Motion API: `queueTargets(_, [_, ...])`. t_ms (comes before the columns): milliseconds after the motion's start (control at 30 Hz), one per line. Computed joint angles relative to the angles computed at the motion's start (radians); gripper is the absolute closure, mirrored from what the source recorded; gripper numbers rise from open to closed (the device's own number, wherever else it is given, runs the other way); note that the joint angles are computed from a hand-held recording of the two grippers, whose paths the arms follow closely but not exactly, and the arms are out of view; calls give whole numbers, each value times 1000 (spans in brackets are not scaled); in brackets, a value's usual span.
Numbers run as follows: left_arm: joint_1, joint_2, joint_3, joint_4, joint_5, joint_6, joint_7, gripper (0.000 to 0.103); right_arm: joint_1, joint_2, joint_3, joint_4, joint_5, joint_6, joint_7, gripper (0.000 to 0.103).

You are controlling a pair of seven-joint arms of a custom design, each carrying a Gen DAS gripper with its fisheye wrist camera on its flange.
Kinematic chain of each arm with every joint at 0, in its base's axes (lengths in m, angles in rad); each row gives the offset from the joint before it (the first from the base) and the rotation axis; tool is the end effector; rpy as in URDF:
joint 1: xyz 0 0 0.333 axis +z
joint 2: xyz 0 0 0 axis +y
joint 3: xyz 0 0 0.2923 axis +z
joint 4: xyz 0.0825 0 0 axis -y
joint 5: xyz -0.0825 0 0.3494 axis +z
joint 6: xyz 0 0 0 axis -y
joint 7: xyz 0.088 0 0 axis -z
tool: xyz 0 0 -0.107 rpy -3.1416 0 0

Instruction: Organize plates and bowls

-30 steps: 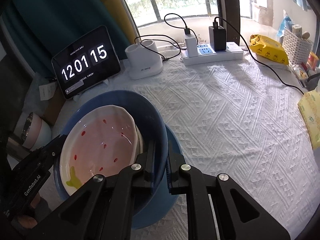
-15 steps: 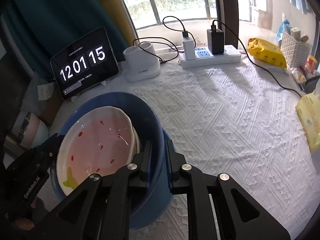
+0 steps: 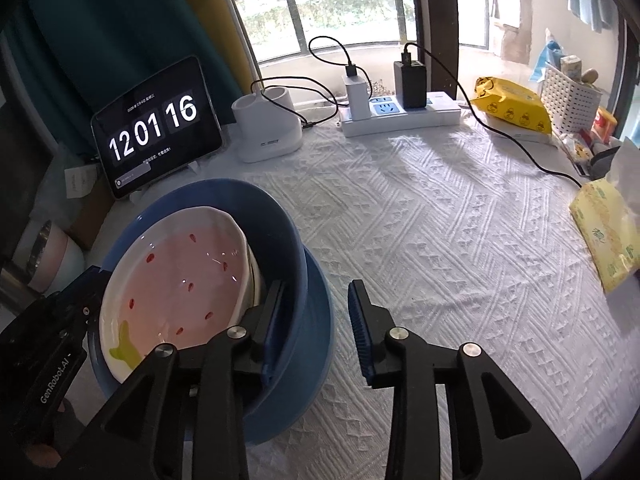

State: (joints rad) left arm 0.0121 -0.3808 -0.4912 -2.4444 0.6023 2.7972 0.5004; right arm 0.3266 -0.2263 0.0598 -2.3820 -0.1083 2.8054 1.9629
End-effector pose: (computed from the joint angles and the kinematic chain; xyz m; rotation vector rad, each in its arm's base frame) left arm 0.3863 -0.2467 0.4887 -1.7851 1.6917 -0.7945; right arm 0.4481 0.1892 0.4798 -1.8744 1.7171 -0.4281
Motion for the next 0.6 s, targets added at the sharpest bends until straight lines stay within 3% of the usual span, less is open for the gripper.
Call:
queueTargets(267, [3,-47,-11,-21,-6,-35,-29,57,-26,-43,22,-41,-79,7,60,59])
queueTargets(367, [3,-64,-7,-30,-19,-28,-30,53,-44,-65,36,-60,-125,31,98,55])
queueTargets(467, [11,-80,-19,-34,-23,-31,-38,44,-56,-87,40,-79,-165,64,126,43])
queueTargets(600, [21,-114,-37,-44,-28,-32,-45,39,-62,-113,46,-94,-203,77,144,42])
